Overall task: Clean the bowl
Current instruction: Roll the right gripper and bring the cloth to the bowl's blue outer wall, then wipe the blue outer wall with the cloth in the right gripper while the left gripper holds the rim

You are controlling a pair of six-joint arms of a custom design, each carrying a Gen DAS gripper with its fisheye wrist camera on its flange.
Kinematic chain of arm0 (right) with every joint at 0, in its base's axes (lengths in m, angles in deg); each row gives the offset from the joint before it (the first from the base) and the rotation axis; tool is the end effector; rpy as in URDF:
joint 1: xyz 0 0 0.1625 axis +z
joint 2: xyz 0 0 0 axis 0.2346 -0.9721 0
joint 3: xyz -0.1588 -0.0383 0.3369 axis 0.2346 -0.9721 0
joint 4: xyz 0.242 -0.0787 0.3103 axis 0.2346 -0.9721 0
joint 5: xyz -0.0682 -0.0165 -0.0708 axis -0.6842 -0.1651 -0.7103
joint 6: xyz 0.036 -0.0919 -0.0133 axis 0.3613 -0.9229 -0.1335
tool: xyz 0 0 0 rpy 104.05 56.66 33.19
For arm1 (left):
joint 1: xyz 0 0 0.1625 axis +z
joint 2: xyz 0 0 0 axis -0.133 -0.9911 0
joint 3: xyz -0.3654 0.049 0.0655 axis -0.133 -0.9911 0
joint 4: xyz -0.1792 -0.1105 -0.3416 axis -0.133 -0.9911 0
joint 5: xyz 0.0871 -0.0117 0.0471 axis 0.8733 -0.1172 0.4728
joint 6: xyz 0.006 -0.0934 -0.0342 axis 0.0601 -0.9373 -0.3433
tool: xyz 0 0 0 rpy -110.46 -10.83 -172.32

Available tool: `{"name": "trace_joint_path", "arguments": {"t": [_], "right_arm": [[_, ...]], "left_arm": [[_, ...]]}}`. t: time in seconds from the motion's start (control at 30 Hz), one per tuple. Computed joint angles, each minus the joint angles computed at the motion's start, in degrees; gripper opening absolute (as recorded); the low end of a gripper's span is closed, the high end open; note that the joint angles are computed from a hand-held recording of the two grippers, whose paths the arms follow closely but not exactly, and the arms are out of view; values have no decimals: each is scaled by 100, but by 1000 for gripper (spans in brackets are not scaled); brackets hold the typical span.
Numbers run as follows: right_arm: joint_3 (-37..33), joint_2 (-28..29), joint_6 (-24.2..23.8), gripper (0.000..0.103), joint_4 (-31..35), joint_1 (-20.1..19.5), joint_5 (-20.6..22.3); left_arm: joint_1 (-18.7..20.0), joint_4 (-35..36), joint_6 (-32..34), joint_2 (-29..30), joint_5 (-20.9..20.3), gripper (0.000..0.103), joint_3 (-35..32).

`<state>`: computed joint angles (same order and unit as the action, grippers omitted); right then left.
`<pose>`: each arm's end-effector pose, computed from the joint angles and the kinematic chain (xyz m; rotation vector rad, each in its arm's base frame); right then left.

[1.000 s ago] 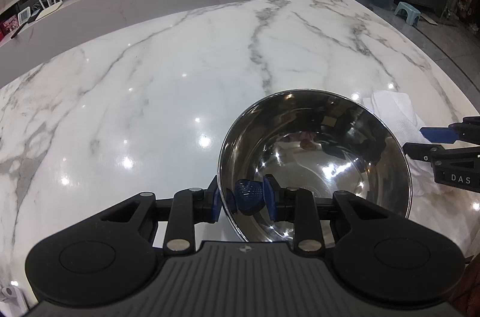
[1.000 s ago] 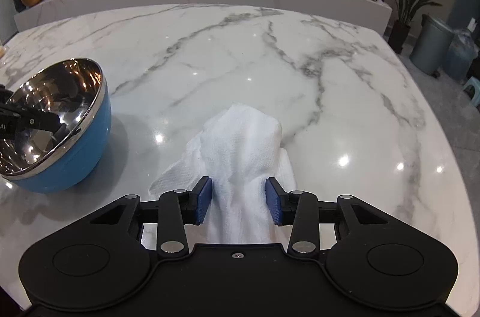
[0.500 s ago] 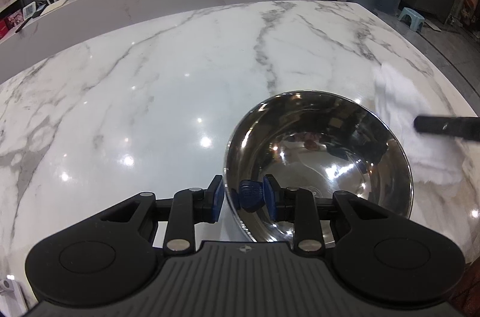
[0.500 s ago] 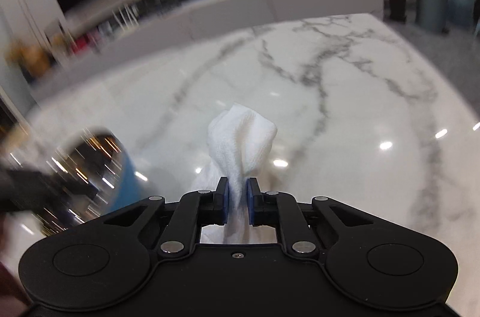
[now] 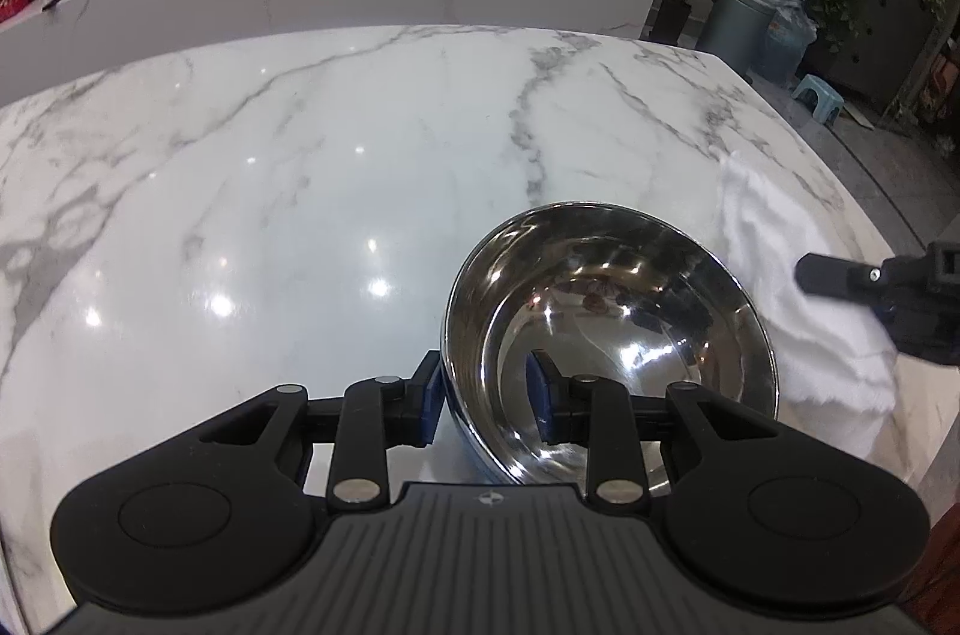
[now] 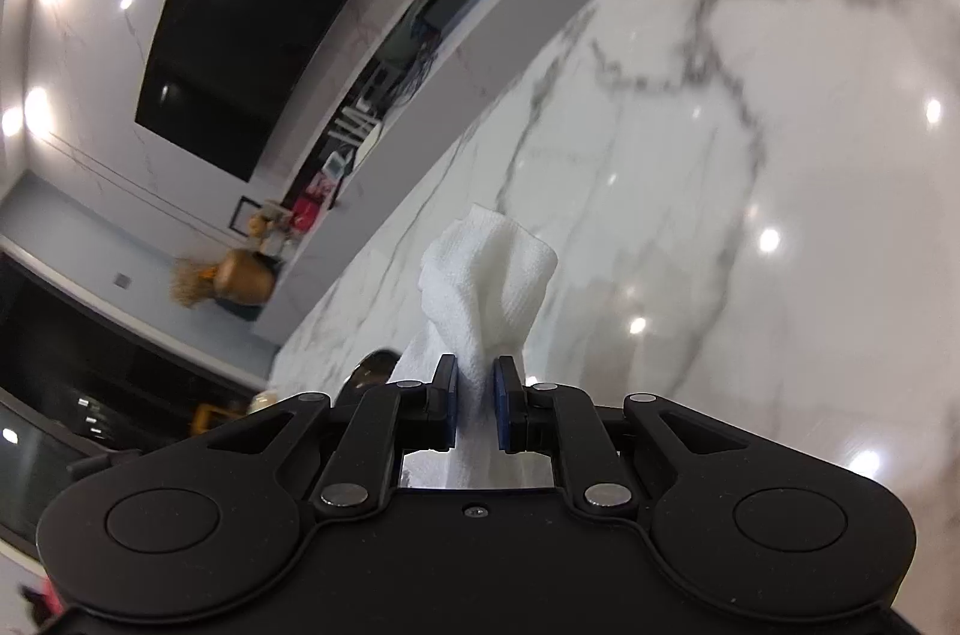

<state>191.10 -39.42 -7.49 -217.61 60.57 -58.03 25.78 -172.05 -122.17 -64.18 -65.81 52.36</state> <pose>0.0597 -0.4082 0.3044 -0.2163 2.8276 -0.6558 -0.3101 -0.3188 0.1191 0.1807 2.3826 -0.8406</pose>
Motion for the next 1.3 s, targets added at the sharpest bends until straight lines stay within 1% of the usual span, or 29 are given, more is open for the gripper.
{"name": "trace_joint_path", "arguments": {"t": [0.07, 0.13, 0.17, 0.3, 0.43, 0.53, 0.67, 0.7, 0.73, 0.8, 0.9, 0.97, 1.03, 1.07, 1.13, 1.23, 1.3], "right_arm": [[-41, 43, 5, 11, 164, -13, 82], [-72, -5, -59, 11, 383, -9, 37], [-75, -7, -67, 11, 419, 6, -16], [-93, 65, -25, 11, 464, 137, -246], [-111, 107, 154, 11, 420, 171, -319], [-155, 195, 333, 11, 449, 298, -721], [-207, 295, 430, 11, 542, 423, -1076], [-216, 327, 453, 11, 556, 458, -1151], [-217, 342, 463, 11, 572, 477, -1199], [-216, 331, 444, 11, 596, 498, -1249], [-213, 329, 453, 11, 600, 519, -1266], [-208, 334, 463, 11, 589, 547, -1280], [-203, 230, 380, 11, 697, 487, -1274], [-217, 222, 355, 11, 725, 464, -1271], [-262, 236, 299, 11, 773, 426, -1268], [-308, 231, 227, 11, 829, 396, -1253], [-318, 200, 227, 11, 835, 335, -1122]], "left_arm": [[-27, 57, 2, 22, 40, 27, -3], [-35, 70, -2, 33, 73, 20, 5], [-33, 43, 5, 32, 90, 19, 19], [-32, 12, 28, 63, 159, 19, 44], [-38, 84, 4, 110, 190, 19, 23], [-30, 128, -24, 138, 203, 19, 3], [-11, 128, -119, 121, 140, 19, -4], [-3, 138, -162, 114, 106, 22, -12], [5, 191, -268, 92, 32, 28, -35], [-16, 276, -430, 49, -14, 35, -33], [-11, 514, -602, 52, -85, 35, -100], [10, 610, -653, 59, -122, 33, -134], [7, 591, -653, 41, -113, 25, -116], [8, 492, -577, 28, -110, 23, -85], [-6, 368, -459, 28, -57, 15, -37], [-9, 325, -405, 45, 51, 11, -16], [6, 280, -436, 38, 147, 11, 7]]}}
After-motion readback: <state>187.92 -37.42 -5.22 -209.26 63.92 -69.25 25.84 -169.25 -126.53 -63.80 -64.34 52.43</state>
